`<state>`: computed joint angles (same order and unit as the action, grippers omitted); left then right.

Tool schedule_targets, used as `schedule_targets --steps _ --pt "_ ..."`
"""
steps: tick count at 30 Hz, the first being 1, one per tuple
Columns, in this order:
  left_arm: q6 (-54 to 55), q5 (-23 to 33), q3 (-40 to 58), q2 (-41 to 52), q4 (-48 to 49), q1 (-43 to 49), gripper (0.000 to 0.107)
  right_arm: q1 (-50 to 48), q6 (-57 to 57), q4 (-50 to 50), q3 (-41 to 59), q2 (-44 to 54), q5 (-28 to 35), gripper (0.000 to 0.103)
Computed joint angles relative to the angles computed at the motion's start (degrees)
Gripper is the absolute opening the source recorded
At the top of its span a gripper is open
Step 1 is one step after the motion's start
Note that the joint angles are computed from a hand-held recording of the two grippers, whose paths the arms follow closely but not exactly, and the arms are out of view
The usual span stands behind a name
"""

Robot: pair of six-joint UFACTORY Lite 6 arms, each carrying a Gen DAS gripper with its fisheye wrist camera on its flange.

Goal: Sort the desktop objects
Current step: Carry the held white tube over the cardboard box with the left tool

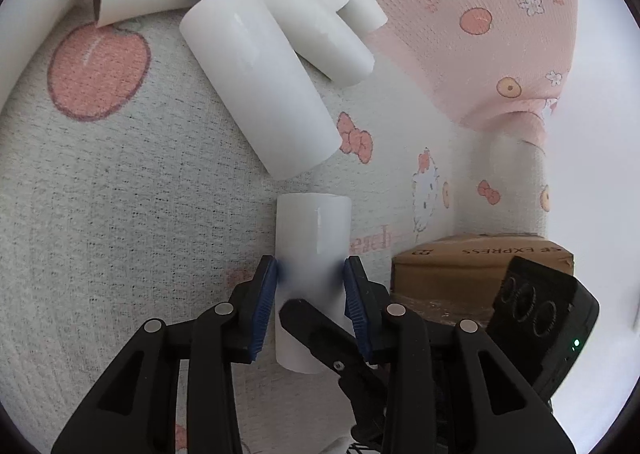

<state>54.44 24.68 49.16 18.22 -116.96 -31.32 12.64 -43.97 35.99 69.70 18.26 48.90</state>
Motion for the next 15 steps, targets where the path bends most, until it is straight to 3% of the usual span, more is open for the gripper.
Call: schedule_targets --steps 7,15 --pt "5.8 4.4 -1.1 1.8 -6.7 0.9 0.039 1.2 3.6 -0.2 0.8 1.1 -1.7 0.044" --pt "7.9 -0.2 -2.6 -3.6 -8.7 -2.1 0.04 1.3 5.1 -0.7 -0.4 -2.7 -1.1 0.044"
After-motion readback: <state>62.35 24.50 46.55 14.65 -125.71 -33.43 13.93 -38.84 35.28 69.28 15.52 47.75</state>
